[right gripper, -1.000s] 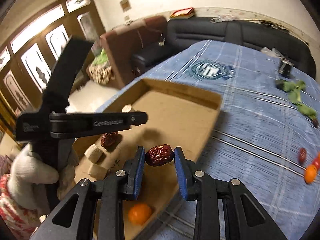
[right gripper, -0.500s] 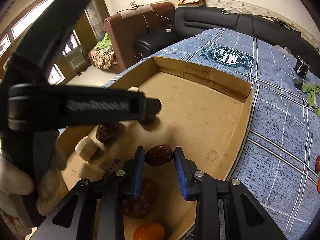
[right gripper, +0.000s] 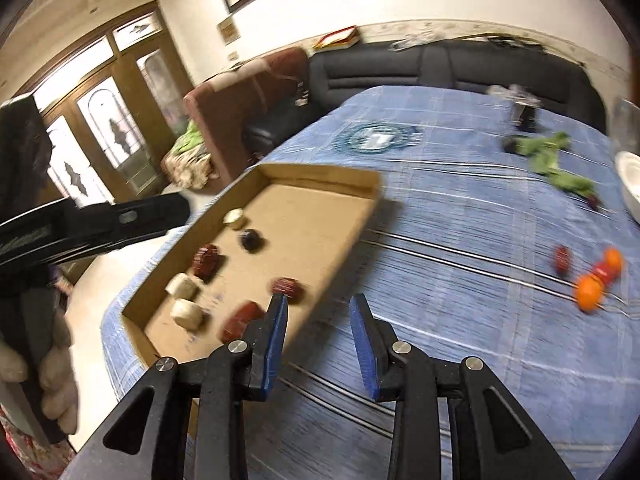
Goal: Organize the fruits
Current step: 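Grasp the large tangerine with the right tool while the left tool moves to a red date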
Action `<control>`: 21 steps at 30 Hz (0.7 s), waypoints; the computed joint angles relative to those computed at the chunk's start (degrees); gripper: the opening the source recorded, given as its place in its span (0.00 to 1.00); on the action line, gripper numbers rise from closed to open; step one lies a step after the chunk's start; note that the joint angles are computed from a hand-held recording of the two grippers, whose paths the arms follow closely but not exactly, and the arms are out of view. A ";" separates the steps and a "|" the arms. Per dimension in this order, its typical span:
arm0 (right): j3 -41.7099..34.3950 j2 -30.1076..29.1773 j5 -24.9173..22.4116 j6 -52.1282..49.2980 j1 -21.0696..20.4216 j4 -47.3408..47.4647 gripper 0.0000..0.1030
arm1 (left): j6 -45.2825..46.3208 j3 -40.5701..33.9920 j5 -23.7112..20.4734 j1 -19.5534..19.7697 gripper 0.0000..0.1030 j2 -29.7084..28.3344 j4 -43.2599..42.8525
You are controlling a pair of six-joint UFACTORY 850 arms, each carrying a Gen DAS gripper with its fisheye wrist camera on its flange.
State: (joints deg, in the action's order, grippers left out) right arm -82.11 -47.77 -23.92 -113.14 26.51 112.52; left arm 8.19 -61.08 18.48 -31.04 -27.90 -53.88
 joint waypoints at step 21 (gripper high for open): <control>2.99 0.06 4.40 0.03 -16.36 11.10 0.35 | 8.03 -16.49 -9.86 -6.88 0.70 -14.41 -1.26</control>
